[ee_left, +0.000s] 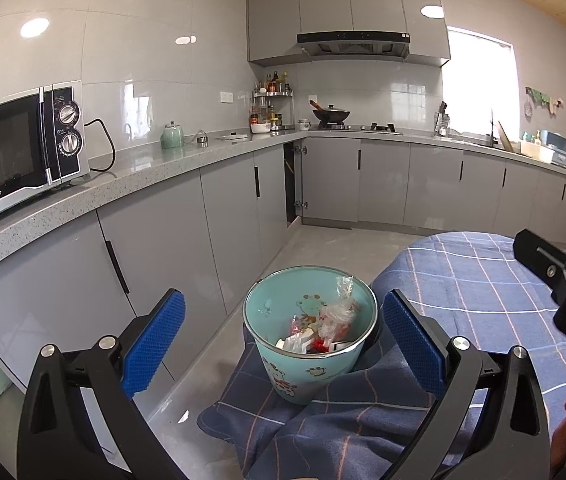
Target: Collect trash
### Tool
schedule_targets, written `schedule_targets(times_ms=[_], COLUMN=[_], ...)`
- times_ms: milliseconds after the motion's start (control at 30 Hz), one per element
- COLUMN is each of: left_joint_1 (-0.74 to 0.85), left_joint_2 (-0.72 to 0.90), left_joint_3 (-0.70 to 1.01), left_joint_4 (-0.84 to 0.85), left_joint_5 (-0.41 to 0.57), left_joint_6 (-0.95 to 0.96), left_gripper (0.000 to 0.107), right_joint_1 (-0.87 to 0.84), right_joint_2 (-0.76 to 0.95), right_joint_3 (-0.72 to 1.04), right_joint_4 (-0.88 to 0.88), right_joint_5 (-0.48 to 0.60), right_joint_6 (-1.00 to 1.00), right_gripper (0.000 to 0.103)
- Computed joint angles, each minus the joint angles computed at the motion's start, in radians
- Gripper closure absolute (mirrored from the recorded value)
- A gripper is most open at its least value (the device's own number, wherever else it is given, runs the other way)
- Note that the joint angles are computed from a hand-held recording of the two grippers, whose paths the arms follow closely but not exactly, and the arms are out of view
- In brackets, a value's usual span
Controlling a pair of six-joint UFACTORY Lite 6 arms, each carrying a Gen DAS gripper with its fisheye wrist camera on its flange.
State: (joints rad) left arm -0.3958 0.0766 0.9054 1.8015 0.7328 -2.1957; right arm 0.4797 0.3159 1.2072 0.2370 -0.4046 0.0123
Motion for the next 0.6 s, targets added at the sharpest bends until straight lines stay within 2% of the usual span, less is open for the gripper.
schedule_targets(times_ms=[600], left_joint_1=[0.001], left_joint_2=[0.002], left_joint_3=[-0.005], left_joint_4=[0.001], left_joint_5=[0.013], left_joint_6=[-0.008], left_gripper=[0.01], right_joint_1=[0.002], right_joint_2=[0.002], right_joint_3=[0.0], right_joint_4=[0.018], right_joint_5=[0.004], right_joint_6=[-0.021], right_gripper=[0.011])
